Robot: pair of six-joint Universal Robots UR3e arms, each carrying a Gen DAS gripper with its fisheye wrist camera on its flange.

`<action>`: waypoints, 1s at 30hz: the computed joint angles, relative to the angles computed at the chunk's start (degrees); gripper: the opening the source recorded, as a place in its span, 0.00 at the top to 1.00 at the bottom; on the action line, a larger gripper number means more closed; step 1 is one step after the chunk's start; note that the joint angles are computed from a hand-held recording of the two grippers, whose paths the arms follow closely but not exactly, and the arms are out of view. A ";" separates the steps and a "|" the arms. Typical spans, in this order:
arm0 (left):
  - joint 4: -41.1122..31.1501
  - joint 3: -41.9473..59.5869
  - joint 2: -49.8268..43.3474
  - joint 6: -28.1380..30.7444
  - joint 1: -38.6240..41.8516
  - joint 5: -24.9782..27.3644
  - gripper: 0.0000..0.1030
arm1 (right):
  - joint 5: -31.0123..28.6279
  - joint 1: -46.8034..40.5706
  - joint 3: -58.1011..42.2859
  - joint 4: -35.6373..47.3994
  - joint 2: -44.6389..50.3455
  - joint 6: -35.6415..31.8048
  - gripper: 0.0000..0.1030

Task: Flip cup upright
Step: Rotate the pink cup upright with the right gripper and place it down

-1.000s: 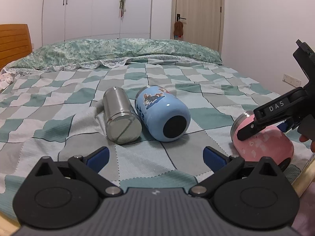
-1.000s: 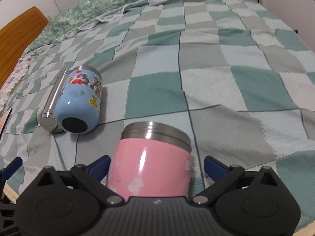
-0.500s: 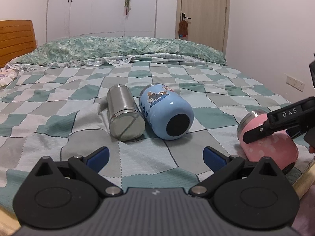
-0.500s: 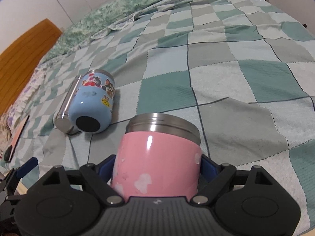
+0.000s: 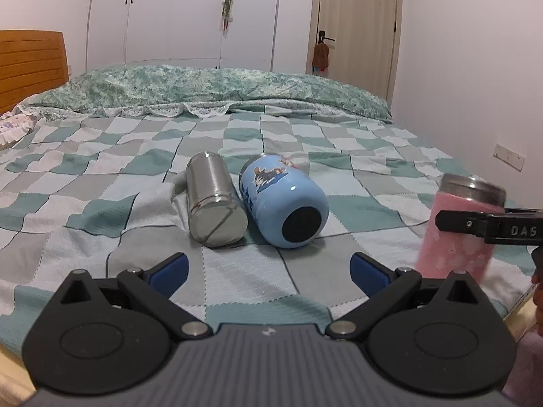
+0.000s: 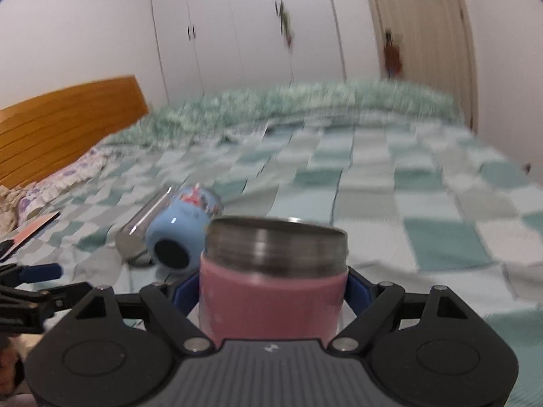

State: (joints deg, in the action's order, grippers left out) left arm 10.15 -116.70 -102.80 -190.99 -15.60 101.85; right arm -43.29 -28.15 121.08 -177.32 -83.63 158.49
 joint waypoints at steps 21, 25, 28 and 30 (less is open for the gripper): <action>-3.00 13.48 -9.37 -2.78 -6.12 4.80 0.00 | -5.31 -3.86 -10.44 -24.52 21.53 0.99 0.19; -2.49 14.06 -9.73 -2.87 -7.76 6.93 0.00 | -4.13 -4.30 -9.12 -24.26 20.61 0.64 0.13; -0.66 13.47 -9.17 -2.43 -9.53 9.59 0.00 | 0.46 -7.29 -4.98 -24.20 17.72 0.14 0.00; 1.58 12.58 -8.77 -1.91 -10.93 11.29 0.00 | 4.13 -9.90 0.09 -26.27 14.56 -1.38 0.00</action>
